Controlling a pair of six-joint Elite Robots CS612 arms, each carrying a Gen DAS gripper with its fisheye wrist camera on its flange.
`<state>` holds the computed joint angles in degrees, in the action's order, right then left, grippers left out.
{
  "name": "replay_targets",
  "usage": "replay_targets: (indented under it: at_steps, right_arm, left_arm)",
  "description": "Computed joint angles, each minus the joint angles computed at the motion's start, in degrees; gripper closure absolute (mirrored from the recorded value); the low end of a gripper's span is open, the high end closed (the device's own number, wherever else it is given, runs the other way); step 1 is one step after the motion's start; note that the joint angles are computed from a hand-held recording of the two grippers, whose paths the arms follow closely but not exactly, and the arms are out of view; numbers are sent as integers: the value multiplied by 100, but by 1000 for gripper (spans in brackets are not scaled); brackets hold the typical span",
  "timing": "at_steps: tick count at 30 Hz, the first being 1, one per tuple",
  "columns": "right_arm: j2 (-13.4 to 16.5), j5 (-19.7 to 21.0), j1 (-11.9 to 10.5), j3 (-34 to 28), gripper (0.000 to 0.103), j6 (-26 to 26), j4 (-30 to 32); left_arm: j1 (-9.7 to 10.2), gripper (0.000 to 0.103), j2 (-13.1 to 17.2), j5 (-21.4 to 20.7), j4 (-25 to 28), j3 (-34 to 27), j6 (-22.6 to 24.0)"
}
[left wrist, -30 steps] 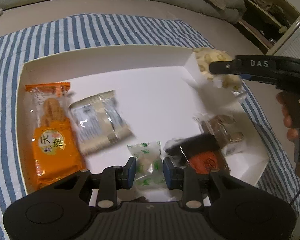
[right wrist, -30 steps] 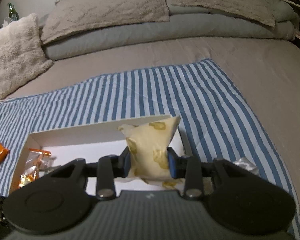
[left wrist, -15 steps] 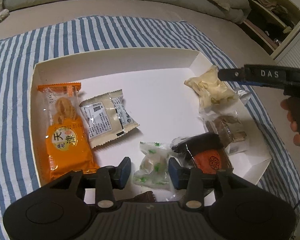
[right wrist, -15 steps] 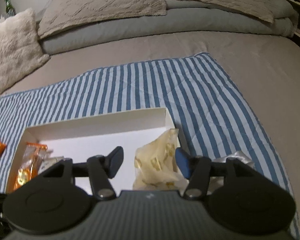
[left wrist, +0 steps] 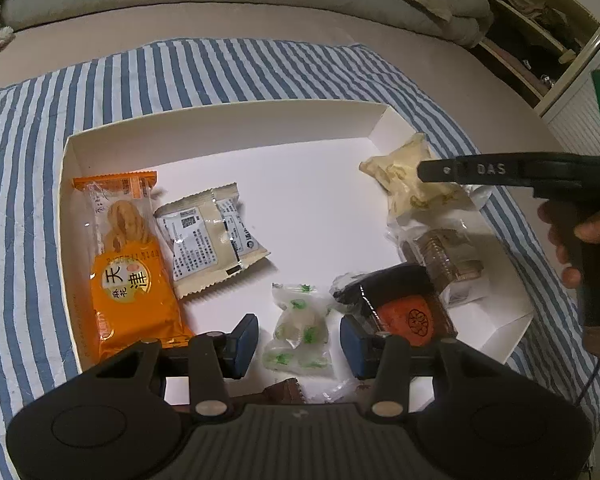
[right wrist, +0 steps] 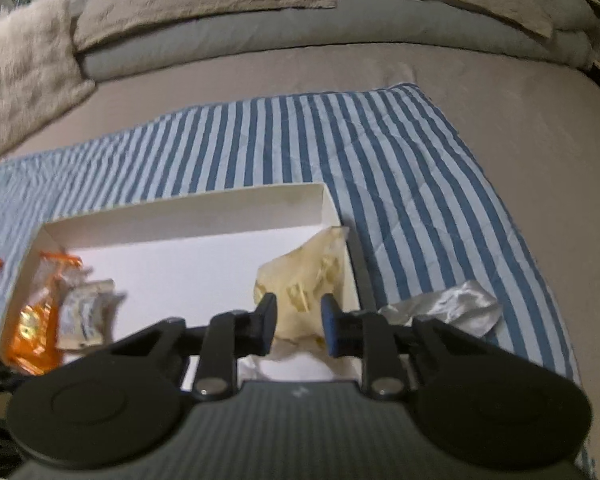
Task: Organize snacks
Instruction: 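Open both tools to release the bun bag and candy packet in the box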
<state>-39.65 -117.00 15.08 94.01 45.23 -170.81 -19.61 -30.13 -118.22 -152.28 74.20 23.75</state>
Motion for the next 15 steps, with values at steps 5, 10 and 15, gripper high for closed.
replay_targets:
  at_steps: [5, 10, 15]
  right_arm:
    - [143, 24, -46, -181, 77, -54, 46]
    - [232, 183, -92, -256, 77, -25, 44]
    - [233, 165, -76, -188, 76, -62, -402]
  left_arm:
    - [-4, 56, 54, 38, 95, -80, -12]
    - [4, 56, 70, 51, 81, -101, -52]
    - [6, 56, 30, 58, -15, -42, -80]
